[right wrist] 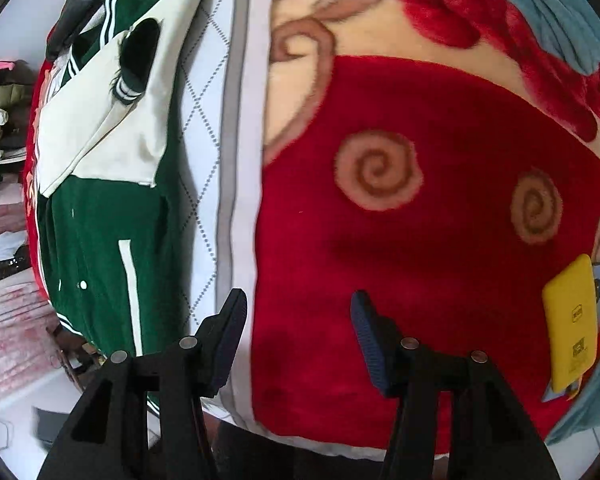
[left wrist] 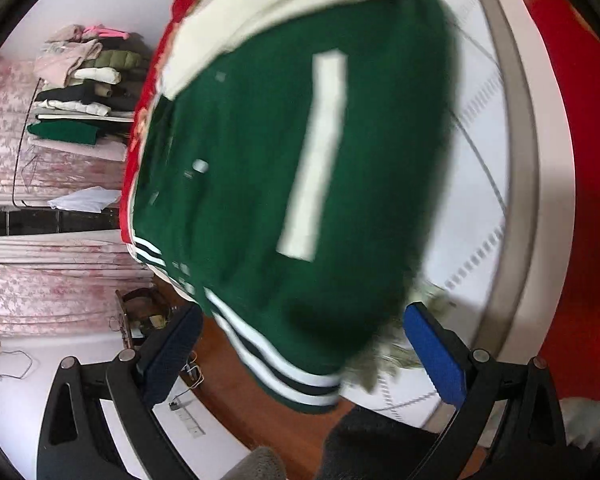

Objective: Fold large clothes

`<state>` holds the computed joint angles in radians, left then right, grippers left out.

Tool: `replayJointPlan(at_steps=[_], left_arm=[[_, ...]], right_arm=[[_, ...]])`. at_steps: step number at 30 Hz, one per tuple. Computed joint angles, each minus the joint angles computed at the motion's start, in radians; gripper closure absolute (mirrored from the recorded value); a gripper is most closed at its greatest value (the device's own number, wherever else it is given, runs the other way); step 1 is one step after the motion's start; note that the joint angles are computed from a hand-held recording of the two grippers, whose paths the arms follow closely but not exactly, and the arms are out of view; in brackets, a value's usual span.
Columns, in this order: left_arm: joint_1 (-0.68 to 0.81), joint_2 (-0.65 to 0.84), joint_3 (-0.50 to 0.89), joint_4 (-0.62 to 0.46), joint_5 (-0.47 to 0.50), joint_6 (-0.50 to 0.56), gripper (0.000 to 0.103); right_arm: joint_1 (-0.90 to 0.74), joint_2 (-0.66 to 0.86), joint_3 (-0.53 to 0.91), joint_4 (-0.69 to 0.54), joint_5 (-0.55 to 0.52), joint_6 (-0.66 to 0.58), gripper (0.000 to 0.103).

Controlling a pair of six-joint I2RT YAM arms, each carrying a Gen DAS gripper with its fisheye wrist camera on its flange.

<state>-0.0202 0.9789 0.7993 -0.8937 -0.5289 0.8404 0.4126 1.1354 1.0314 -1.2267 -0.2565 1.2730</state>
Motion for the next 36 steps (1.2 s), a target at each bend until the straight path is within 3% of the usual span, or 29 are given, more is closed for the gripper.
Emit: replayJointPlan(at_steps=[4,9,11,14,16,18,19,20,21,27,30,31,32,34,36], left_arm=[[-0.018,0.051,-0.106,0.209,-0.048,0.015,0.0],[-0.023,0.223,-0.041,0.414,-0.095,-0.021,0.0],[0.001,0.307,0.015,0.454,-0.108,-0.04,0.0],[0.024,0.382,0.114,0.397,-0.091,-0.103,0.003],[0.037,0.407,0.19,0.324,-0.049,-0.149,0.016],[0.045,0.407,0.236,0.258,-0.007,-0.185,0.048],[0.053,0.421,0.286,0.186,0.033,-0.23,0.056],[0.045,0.41,0.292,0.151,0.043,-0.263,0.071],[0.045,0.412,0.311,0.116,0.059,-0.298,0.078],[0.032,0.476,0.407,-0.003,0.069,-0.448,0.084],[0.034,0.495,0.436,-0.021,0.075,-0.455,0.086],[0.038,0.503,0.451,-0.03,0.083,-0.457,0.086],[0.058,0.534,0.491,-0.04,0.103,-0.444,0.087],[0.072,0.556,0.543,-0.067,0.125,-0.436,0.088],[0.087,0.573,0.593,-0.102,0.155,-0.425,0.089]], right_arm=[[-0.062,-0.01,-0.037,0.004,-0.008,-0.065,0.047],[-0.117,0.022,-0.083,0.077,-0.039,-0.122,0.047],[-0.156,0.03,-0.134,0.171,-0.084,-0.139,0.047],[-0.205,0.052,-0.195,0.341,-0.14,-0.16,0.047],[-0.234,0.072,-0.224,0.464,-0.172,-0.176,0.047],[-0.274,0.106,-0.266,0.657,-0.231,-0.178,0.04],[-0.288,0.128,-0.277,0.731,-0.247,-0.175,0.032],[-0.308,0.16,-0.295,0.845,-0.272,-0.162,0.028],[-0.324,0.198,-0.309,0.951,-0.3,-0.145,0.028],[-0.378,0.466,-0.281,1.392,-0.364,-0.021,0.028],[-0.379,0.562,-0.234,1.489,-0.368,0.036,0.028],[-0.374,0.596,-0.204,1.497,-0.362,0.047,0.032],[-0.365,0.611,-0.176,1.472,-0.343,0.047,0.052],[-0.344,0.636,-0.125,1.423,-0.3,0.058,0.077],[-0.322,0.621,-0.099,1.38,-0.254,0.062,0.084]])
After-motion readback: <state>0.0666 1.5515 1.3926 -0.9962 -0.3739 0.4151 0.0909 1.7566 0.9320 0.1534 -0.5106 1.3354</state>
